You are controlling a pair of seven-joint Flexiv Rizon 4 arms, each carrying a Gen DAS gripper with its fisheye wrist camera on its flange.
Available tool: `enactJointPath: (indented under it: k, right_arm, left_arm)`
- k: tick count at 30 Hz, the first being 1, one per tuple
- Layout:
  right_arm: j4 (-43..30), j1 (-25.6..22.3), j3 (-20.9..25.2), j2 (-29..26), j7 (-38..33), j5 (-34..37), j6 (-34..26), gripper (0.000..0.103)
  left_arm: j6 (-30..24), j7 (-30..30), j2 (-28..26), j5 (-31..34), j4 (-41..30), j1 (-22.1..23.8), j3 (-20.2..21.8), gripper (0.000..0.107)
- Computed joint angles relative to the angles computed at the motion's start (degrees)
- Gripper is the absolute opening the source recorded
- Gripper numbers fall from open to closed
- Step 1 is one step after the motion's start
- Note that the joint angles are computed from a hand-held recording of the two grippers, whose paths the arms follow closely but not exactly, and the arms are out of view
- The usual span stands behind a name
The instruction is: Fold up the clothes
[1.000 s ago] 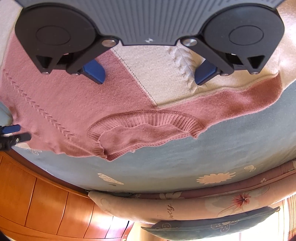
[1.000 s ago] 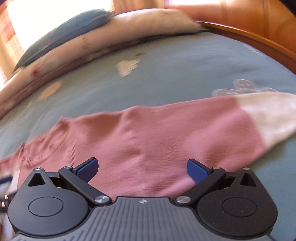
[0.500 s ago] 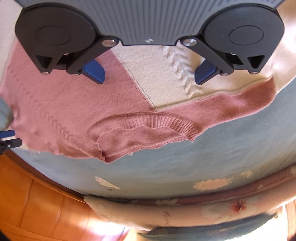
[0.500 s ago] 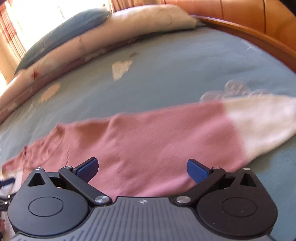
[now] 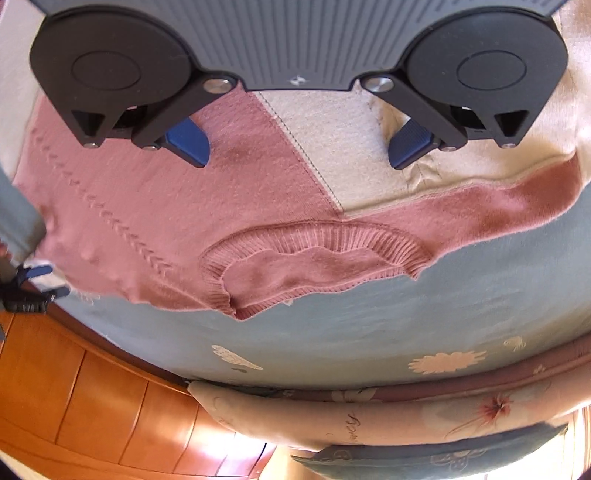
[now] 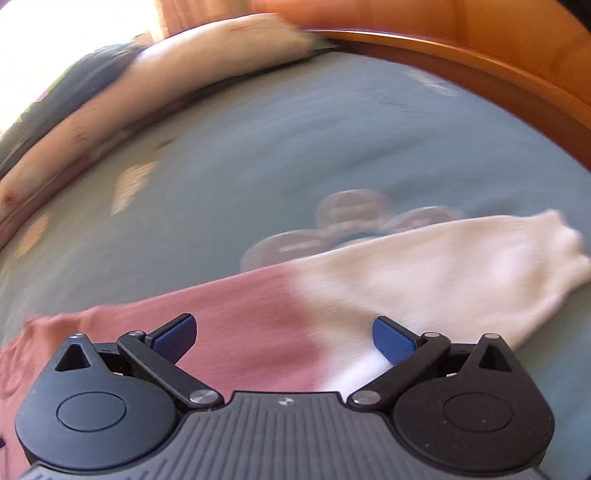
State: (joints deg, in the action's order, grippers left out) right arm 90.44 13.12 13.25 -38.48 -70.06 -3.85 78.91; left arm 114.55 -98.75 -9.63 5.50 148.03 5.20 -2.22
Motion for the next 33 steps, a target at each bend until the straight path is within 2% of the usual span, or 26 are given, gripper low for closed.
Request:
enactJointPath:
  k: [1,2,5,8,10,12,14,16,17,19,22,25,29,30,31,33]
  right_arm:
    - [-1.7,-1.6,1.9,-0.5,-2.7,3.6,-0.8,0.103]
    - [-1.7,-1.9,1.9,-0.1,-2.2,3.5,-0.8,0.103]
    - [-0.9,-0.5,-1.3,1.1,3.4,0.4,0.5,0.103]
    - [-1.6,-4.0,3.9,0.5,-1.0,3.6,2.6,0.103]
    - [-3.2,-4.7,4.5,-0.7,-1.5,3.9,-0.5,0.103]
    - [-3.9,-3.4,2.6,-1.4,-1.1,3.2,-3.4,0.103]
    - [-2.4,-2.1,0.3,-1.4,-3.4,1.1,-0.5,0.103]
    - [-2.0,0.6,-4.9,-1.0,-2.2,-2.6,-2.0,0.103]
    - [-2.4,1.0,-6.0,-1.1,-1.5,-3.4,-2.8,0.103]
    - [-3.4,0.6,-6.8,-1.2,0.1,-3.7,-4.4,0.103]
    - [-3.0,3.9,-12.7,-0.3,7.7,-6.3,-4.6,0.103]
    - [-1.6,3.2,-12.8,-0.2,10.0,-7.4,0.8,0.103]
    - [-1.5,1.4,-11.6,-0.8,9.8,-9.0,-3.6,0.103]
    - [-0.1,1.8,-12.7,-0.6,9.7,-10.0,-1.1,0.103]
    - [0.4,2.8,-14.5,-0.4,10.8,-10.8,-0.9,0.103]
    - [2.0,7.9,-22.2,0.2,19.1,-13.9,-0.2,0.103]
  left_arm:
    - [0.0,0.9,-0.2,-1.3,0.0,-1.4,0.9,0.102]
    - [0.0,1.3,-0.3,-1.8,-0.1,-1.9,1.2,0.102]
    - [-0.2,-0.2,0.1,0.2,0.0,0.6,-0.5,0.102]
    - [0.6,0.2,-0.3,-0.3,0.1,-0.3,0.3,0.102]
    - [1.0,2.0,-0.7,-2.4,0.1,-2.8,1.8,0.102]
    - [1.3,2.8,-0.9,-3.3,0.2,-3.4,2.1,0.102]
    - [1.4,1.5,-0.8,-1.3,0.2,-1.2,0.7,0.102]
    - [1.7,0.5,-0.9,0.1,0.2,0.2,0.0,0.102]
    - [1.8,0.3,-1.0,0.4,0.1,0.4,-0.1,0.102]
    - [1.7,0.1,-1.0,0.9,0.0,0.7,-0.2,0.102]
    - [1.8,-0.3,-1.0,1.6,-0.1,1.3,-0.5,0.102]
    - [2.2,0.2,-1.3,1.2,-0.1,0.5,0.1,0.102]
    - [2.4,0.4,-1.5,1.1,-0.1,0.4,0.1,0.102]
    - [2.4,0.3,-1.5,1.3,-0.1,0.6,0.0,0.102]
    - [2.5,0.2,-1.5,1.4,-0.1,0.8,-0.1,0.102]
    - [2.6,0.2,-1.6,1.5,-0.1,0.8,0.0,0.102]
